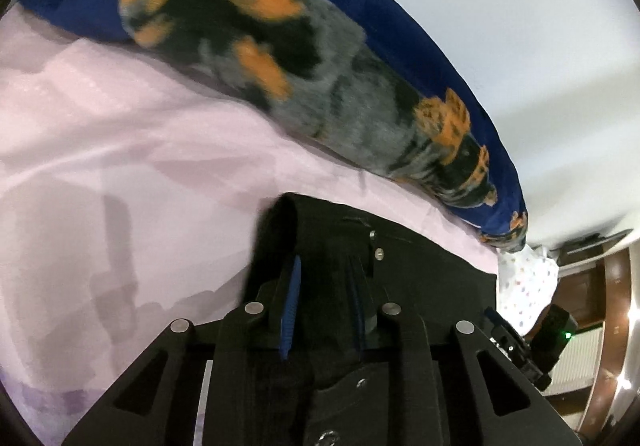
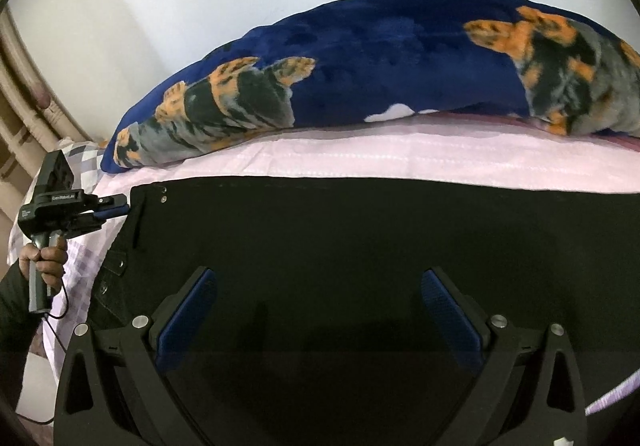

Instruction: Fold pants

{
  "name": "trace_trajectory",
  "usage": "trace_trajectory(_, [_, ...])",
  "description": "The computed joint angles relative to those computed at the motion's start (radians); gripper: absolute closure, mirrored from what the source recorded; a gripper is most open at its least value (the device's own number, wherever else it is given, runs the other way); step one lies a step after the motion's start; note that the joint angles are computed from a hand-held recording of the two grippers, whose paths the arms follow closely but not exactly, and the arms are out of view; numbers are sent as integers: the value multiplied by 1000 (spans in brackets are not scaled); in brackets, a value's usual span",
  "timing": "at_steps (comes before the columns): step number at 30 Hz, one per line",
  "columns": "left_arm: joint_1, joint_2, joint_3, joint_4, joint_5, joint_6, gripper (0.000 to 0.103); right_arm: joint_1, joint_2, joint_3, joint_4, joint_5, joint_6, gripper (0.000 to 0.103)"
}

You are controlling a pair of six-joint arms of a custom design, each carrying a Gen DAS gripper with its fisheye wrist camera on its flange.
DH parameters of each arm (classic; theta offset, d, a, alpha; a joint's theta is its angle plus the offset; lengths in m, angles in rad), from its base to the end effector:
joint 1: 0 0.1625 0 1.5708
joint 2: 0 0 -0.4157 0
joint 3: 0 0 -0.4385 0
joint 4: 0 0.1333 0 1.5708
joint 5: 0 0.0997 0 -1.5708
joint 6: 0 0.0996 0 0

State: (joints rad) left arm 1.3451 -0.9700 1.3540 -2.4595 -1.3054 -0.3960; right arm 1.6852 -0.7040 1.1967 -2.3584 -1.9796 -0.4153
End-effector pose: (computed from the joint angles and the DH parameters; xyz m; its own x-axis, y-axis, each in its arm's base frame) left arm -0.0181 -0.7913 0.3052 -0.9695 -0.2439 -0.0253 -0.1930 0.8227 -0.5347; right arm 0.1873 -0.8091 0.1657 -0.8021 -0.3743 0.4653 -0.4731 0.8738 -0.1125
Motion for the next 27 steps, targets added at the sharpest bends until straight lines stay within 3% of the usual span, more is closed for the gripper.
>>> trace_trajectory(11, [15, 68, -74, -6, -91, 17, 79, -14, 20, -23, 24, 2, 10, 1])
trace_trajectory(17, [27, 135, -166, 34, -90, 7, 79, -23, 45, -65, 56, 9, -10, 1])
trace_trajectory(18, [26, 138, -166, 26, -85, 1, 80, -24, 51, -74, 64, 11, -17, 1])
trace_trajectory(19, [22, 136, -157, 12, -69, 1, 88, -26, 56, -83, 72, 16, -24, 1])
trace_trajectory(24, [-10, 98, -80, -92, -7, 54, 93, -30, 110, -191, 184, 39, -155, 1])
trace_trajectory(27, [-36, 61, -4, -226, -43, 137, 95, -26, 189, -354, 348, 59, -264, 1])
